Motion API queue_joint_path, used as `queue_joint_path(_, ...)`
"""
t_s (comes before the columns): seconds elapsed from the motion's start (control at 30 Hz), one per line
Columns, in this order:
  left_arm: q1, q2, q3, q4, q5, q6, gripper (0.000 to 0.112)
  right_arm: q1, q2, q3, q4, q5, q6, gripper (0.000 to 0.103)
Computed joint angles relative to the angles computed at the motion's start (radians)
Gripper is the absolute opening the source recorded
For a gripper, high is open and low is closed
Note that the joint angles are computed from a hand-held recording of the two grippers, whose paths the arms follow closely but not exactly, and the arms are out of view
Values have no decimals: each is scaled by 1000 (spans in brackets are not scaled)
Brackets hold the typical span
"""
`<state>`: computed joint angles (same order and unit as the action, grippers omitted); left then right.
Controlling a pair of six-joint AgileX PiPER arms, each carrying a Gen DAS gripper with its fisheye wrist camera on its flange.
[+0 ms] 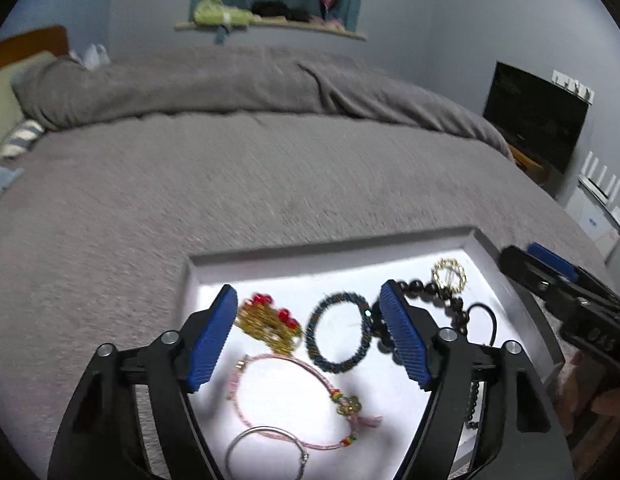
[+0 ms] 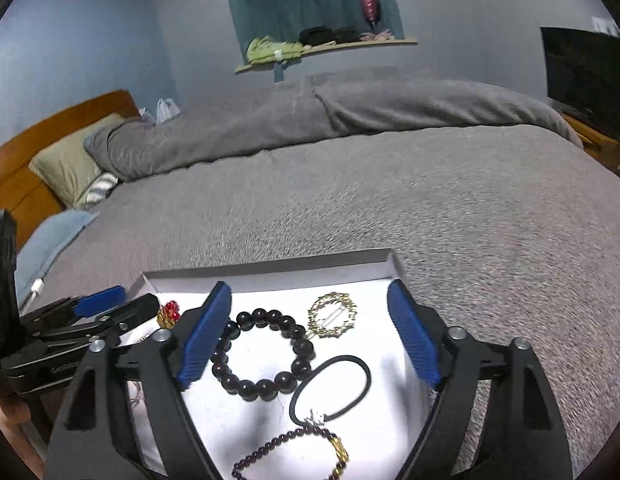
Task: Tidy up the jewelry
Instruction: 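Carry the blue and black bracelets into the box while opening both tools to release, then move both open tools back to the silver bangle and pearl hair pin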
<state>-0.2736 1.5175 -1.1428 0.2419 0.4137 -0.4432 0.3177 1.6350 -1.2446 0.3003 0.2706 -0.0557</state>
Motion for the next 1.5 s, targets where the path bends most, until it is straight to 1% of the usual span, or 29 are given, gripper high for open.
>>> queue_joint_path(0.03,-10,-6,-1,52,8,-48,79,-6,-21,19,20,-3,-9,87)
queue_joint_path(0.07,-23,-16,4,117,18,-110,82,-9,-40,35,30,-6,-9,94)
queue_joint_path(0.1,-39,-27,10,181,28,-171,83,-11,-57,50,44,-10,-12,98)
queue_joint_path(0.17,-77,-51,22,320,63,-299,91,-26,-96,83,144,-5,-88,98)
queue_joint_path(0.2,-101,-65,30,397,93,-372,93,-31,-120,102,201,-2,-127,98)
queue_joint_path(0.23,-112,-74,36,435,105,-408,93,-32,-136,114,219,-4,-131,98)
queue_joint_path(0.3,-129,-99,49,461,123,-438,94,-23,-167,140,194,-16,-92,98)
queue_joint_path(0.47,-163,-178,108,499,182,-505,96,19,-251,218,-5,-61,107,98)
queue_joint_path(0.53,-170,-209,134,495,197,-509,97,33,-278,248,-90,-62,184,98)
queue_joint_path(0.6,-174,-239,164,491,204,-515,97,37,-300,277,-121,-67,211,98)
queue_joint_path(0.63,-177,-245,173,491,205,-519,97,45,-314,296,-176,-70,264,98)
queue_joint_path(0.67,-181,-258,186,494,211,-523,97,47,-322,310,-194,-70,278,98)
queue_joint_path(0.8,-213,-307,242,529,249,-555,97,71,-369,372,-354,-69,427,98)
queue_joint_path(0.93,-232,-358,296,546,271,-578,97,95,-410,427,-413,-66,490,98)
queue_joint_path(0.97,-234,-366,304,547,274,-582,97,106,-415,436,-451,-61,525,98)
queue_joint_path(1.0,-236,-374,312,546,277,-585,97,119,-420,444,-498,-56,569,98)
queue_joint_path(1.13,-257,-407,342,547,302,-589,97,206,-438,479,-807,-22,867,98)
queue_joint_path(1.23,-282,-439,368,572,337,-612,97,268,-440,503,-901,-4,962,98)
queue_joint_path(1.3,-282,-470,393,569,342,-614,97,314,-430,514,-949,10,1010,98)
queue_joint_path(1.4,-254,-517,428,515,329,-581,97,399,-408,520,-1055,43,1118,98)
queue_joint_path(1.43,-230,-534,440,473,315,-543,97,426,-398,522,-1078,47,1139,98)
queue_joint_path(1.5,-193,-554,452,406,289,-480,97,462,-383,522,-1089,42,1125,98)
